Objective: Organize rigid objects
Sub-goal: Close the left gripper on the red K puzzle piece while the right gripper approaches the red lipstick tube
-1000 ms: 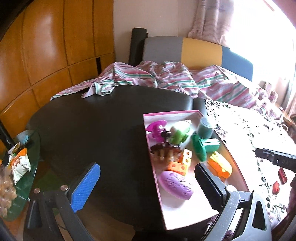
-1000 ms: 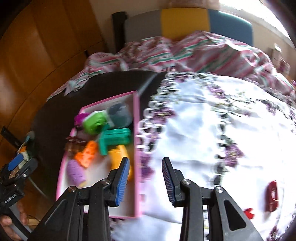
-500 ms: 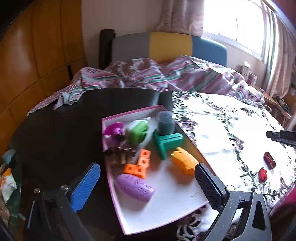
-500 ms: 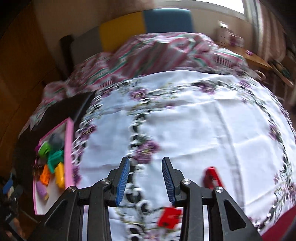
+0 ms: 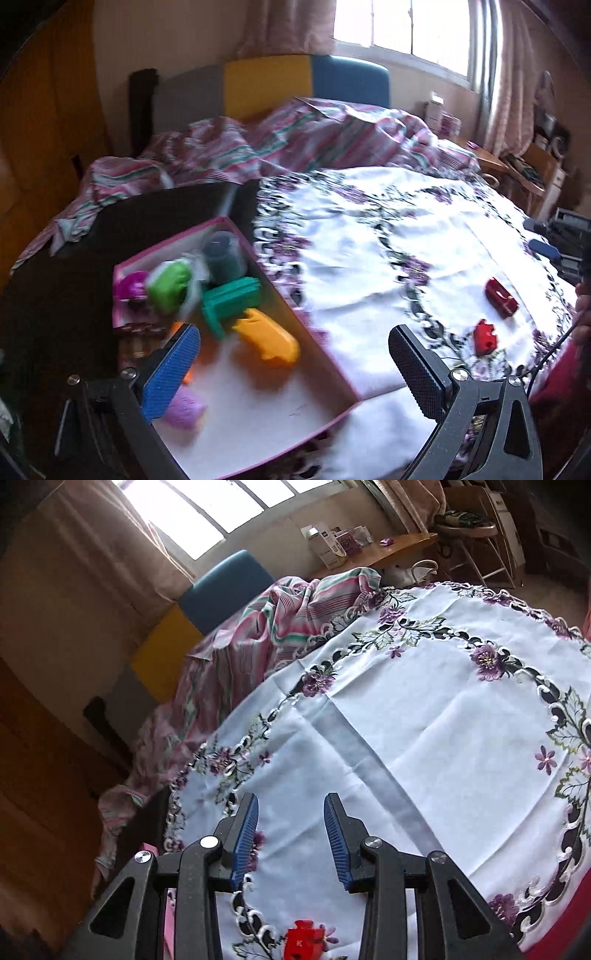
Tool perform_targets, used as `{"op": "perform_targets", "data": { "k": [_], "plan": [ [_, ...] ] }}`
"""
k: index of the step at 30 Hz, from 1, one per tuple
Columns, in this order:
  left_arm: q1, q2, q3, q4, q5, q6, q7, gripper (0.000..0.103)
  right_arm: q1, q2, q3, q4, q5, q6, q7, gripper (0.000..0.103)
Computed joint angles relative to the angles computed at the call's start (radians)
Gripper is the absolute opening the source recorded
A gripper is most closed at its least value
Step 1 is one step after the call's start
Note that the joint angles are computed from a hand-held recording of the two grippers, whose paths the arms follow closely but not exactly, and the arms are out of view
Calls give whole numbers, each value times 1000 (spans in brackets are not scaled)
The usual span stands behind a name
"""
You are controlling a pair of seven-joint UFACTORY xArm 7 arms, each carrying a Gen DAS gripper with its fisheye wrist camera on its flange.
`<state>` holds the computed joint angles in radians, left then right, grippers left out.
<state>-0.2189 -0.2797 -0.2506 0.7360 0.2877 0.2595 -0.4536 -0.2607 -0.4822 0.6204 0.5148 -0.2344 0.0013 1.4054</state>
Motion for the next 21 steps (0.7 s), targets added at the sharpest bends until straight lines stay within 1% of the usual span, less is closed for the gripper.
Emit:
{"op": "perform_targets", "data": {
  "k": [2,4,6,9,10,11,13,14,15,16,18,19,21],
  "plan": [
    [-33,34,7,25,-27,-3,34,103,-23,-15,22,-4,-3,-17,12,37],
    [-69,72,12,52,-52,-6,77,102,-25,-28,24,-19,6,-43,13,38],
    [-138,115,42,80,-145,-7,184,102,-22,-43,24,-35,25,-61,10,38],
    [-204,174,53,125,-262,1,321,100,-22,-46,23,-57,65,-105,0,39],
    [-226,197,54,143,-311,4,382,95,-21,-45,23,-64,81,-122,-4,39],
    [-234,215,46,158,-324,8,405,93,-22,-43,25,-70,96,-136,-11,39],
    [-258,258,30,197,-393,29,493,88,-15,-38,22,-78,126,-158,-24,39],
    [-264,270,23,208,-425,36,527,83,-10,-34,20,-81,138,-165,-34,39],
    [-271,293,14,232,-459,55,565,80,-7,-29,18,-82,151,-171,-44,40],
    [-274,310,6,252,-484,73,592,76,-3,-28,19,-83,163,-173,-53,40],
    [-281,346,-10,288,-507,94,624,75,3,-23,17,-84,186,-179,-75,40],
    [-288,370,-14,311,-488,104,615,73,4,-21,19,-83,197,-177,-85,40],
    [-293,411,-22,354,-483,137,614,70,8,-15,20,-80,215,-174,-104,40]
  ]
}}
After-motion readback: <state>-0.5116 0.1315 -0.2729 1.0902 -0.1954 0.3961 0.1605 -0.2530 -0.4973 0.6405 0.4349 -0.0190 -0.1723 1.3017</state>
